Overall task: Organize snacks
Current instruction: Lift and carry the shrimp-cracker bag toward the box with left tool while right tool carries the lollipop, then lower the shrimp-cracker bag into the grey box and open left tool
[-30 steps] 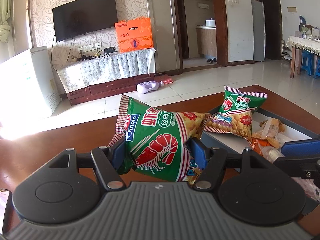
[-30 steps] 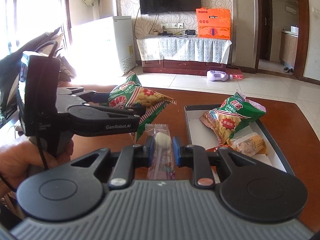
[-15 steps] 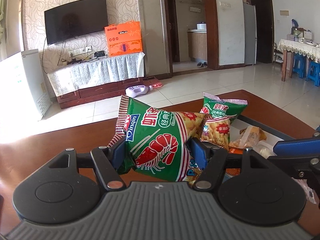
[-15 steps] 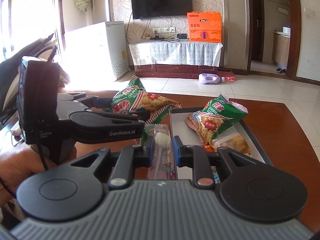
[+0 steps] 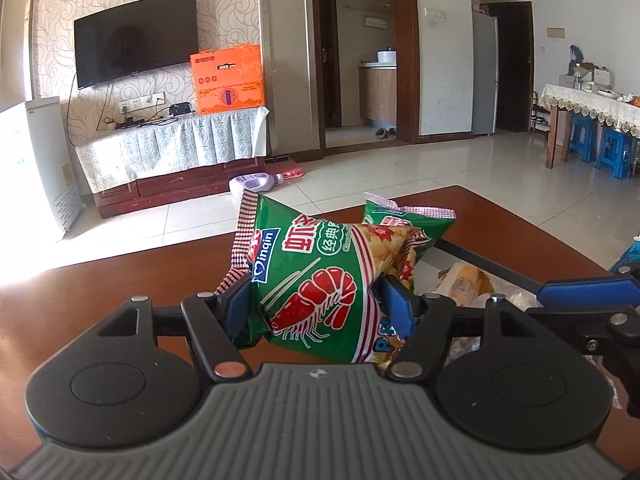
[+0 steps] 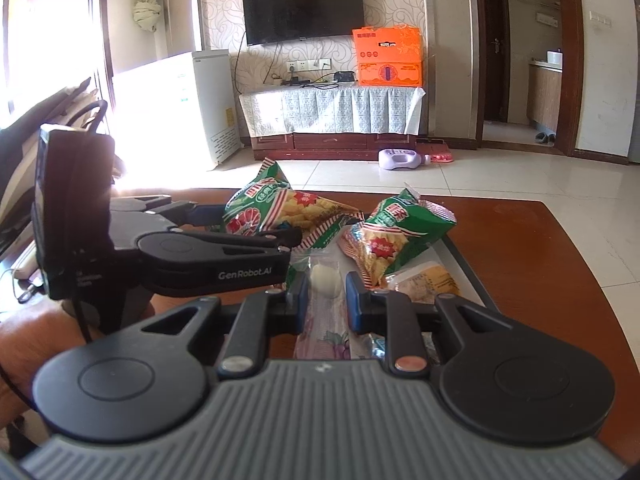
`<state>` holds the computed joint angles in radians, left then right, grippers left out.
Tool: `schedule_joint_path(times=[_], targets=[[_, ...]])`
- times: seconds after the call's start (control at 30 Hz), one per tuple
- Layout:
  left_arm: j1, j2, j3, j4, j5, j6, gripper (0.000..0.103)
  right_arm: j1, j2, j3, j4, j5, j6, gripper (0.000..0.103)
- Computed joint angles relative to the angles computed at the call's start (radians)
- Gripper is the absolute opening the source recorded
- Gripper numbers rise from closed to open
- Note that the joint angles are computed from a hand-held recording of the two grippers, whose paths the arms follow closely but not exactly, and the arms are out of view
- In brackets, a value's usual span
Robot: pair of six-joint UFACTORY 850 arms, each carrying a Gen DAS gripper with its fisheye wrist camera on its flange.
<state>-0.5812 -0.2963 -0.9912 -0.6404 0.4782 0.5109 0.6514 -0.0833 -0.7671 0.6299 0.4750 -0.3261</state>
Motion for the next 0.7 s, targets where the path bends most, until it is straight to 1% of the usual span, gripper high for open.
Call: schedule_joint_path(times=[0.43,0.7], targets=[[-0.041,-0.082,-0.081,0.048,-0.029,-0.064,0.073,-0.033,0.027,0.041,0.038,0.011,-0.003,0.023],[-0.047,-0.148,-0.140,0.083,-0.073,-0.074,0.074,-0.054,0.045,0.066,0.043,0.030,0.015,0.023]])
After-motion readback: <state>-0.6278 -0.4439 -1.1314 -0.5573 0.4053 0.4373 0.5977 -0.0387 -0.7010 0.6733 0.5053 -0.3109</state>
